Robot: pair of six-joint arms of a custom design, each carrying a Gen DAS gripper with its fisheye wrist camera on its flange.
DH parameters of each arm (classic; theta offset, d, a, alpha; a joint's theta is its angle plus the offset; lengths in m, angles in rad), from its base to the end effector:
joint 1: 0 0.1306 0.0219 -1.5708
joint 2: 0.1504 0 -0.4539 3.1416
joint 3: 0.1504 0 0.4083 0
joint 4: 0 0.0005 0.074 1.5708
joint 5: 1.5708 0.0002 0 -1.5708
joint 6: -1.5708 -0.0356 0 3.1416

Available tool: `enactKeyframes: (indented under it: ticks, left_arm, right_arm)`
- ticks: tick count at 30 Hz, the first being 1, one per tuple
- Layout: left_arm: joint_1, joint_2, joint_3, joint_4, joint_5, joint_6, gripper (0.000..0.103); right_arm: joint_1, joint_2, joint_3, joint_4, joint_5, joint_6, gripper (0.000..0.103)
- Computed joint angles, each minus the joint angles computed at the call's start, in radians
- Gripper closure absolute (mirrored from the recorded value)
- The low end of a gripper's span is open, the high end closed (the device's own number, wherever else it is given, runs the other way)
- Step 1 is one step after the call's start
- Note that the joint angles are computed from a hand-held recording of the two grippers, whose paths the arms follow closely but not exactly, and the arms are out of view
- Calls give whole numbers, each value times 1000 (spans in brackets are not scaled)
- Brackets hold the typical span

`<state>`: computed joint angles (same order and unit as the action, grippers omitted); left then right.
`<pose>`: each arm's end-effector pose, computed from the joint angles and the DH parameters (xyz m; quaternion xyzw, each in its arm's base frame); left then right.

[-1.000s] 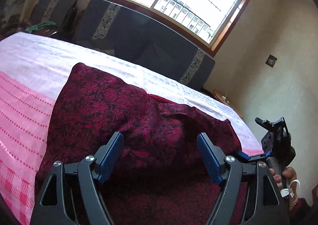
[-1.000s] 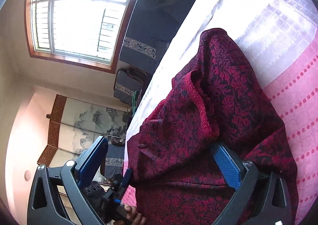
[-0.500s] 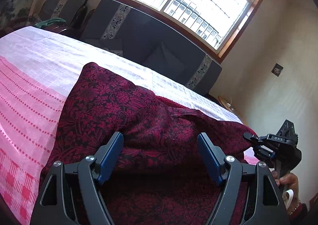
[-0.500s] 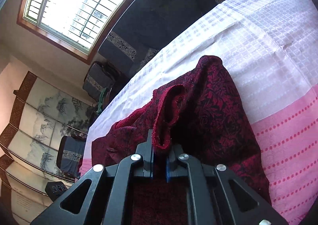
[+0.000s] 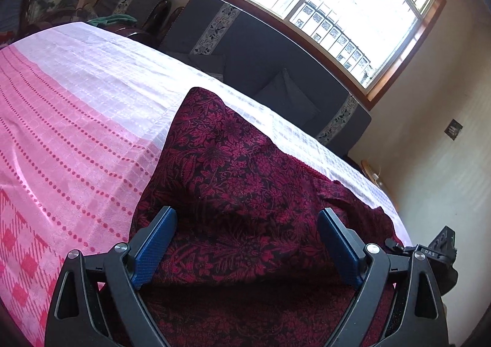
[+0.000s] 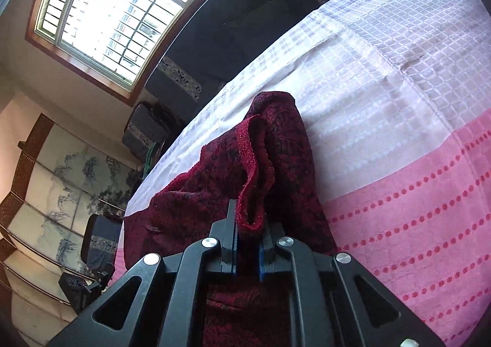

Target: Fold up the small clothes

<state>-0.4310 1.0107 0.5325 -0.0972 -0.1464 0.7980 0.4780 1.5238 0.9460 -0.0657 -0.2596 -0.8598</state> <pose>0.2701 -0.1190 0.2994 -0.1942 0.8552 -0.2220 0.4261 0.4377 0.2365 0.2939 0.1115 0.8818 0.3658 0.2761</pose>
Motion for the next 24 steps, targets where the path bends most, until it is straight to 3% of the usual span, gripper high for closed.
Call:
enactKeyframes:
  ticks: [3,5,8,10,12,14,17,20,22,24]
  left_arm:
    - [11,2,5,-49,-61,68,13]
    - [32,-2,-7,-43,-62,112,22]
    - [-3,-26,3,-72,-153,76,22]
    - [-18,-50,24,-77,-185,-7,21]
    - [-13,-55,59,-60,-124,-99,21]
    - [-18,-9,114,-64,-118,-194,21]
    - [20,130,204,-139,-55,-293,20]
    - [77,225,214,-163,-18,-262,22]
    - [119,222,164,-89,48,-202,22]
    - [125,212,145,-62,44,-179,22]
  right_arm:
    - [9,19,9,-23,21,-10,97]
    - [8,19,7,-24,19,-8,98]
    - [1,18,-4,-6,-4,-13,98]
    - [-7,19,-18,25,-24,-39,98]
    - [-11,17,-31,56,-34,-59,98]
    - [-15,15,-40,75,-42,-74,98]
    - [-13,14,-40,80,-41,-82,98]
    - [-23,11,-55,105,-61,-102,98]
    - [-25,2,-63,111,-66,-117,98]
    - [-7,-41,-72,79,43,-113,89]
